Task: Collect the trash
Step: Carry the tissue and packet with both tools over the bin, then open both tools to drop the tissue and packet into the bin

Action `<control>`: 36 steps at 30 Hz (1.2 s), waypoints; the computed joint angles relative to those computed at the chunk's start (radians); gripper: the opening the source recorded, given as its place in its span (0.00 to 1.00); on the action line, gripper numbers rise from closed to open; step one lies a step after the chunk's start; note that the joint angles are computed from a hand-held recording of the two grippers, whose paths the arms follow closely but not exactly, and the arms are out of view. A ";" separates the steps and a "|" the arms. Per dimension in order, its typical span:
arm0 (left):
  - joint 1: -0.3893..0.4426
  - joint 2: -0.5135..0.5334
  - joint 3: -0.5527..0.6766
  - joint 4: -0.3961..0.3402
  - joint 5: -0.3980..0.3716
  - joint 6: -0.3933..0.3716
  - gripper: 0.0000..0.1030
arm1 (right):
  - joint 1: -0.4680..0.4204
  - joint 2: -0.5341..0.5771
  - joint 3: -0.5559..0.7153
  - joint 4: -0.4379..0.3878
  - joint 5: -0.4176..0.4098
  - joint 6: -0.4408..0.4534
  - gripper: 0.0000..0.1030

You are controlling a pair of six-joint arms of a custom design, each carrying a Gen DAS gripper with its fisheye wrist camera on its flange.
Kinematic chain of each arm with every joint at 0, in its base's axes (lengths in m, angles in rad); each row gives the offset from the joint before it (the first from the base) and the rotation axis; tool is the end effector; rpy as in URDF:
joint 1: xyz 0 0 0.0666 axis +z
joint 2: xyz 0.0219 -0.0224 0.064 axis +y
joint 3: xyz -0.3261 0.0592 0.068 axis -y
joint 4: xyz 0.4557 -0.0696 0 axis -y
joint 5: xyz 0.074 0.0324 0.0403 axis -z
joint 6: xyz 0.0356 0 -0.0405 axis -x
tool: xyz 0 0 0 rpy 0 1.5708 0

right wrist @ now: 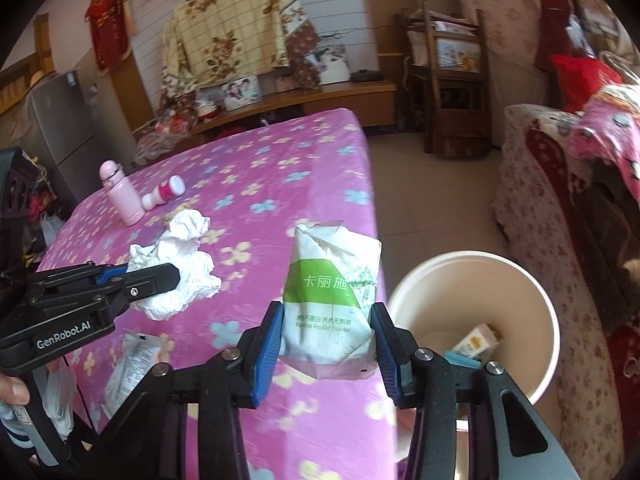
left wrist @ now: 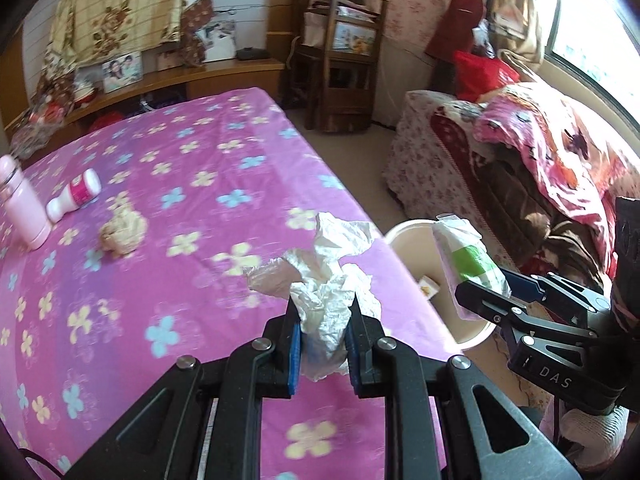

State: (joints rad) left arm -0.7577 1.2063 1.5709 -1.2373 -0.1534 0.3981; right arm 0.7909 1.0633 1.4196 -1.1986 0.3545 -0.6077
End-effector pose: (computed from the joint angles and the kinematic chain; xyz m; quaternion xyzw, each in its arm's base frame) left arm 0.3412 -0.3159 0.5382 0.1418 0.9265 -0.1260 0.3250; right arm 0.3053 0.2905 0.5273 -0.0216 0.9216 0.0996 0.3744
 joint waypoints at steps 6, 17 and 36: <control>-0.061 0.077 0.072 -0.001 -0.010 -0.005 0.19 | -0.041 -0.084 -0.065 -0.030 0.010 -0.020 0.45; -0.128 0.219 0.193 -0.017 -0.010 -0.014 0.19 | -0.125 -0.201 -0.164 -0.068 -0.004 -0.038 0.45; -0.139 0.386 0.315 -0.018 0.067 0.016 0.20 | -0.306 -0.277 -0.302 -0.039 -0.127 -0.036 0.47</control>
State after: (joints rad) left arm -0.8964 1.5923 1.8857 -1.2557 -0.0865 0.4137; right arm 0.4846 0.7864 1.1171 -1.2373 0.2274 -0.6437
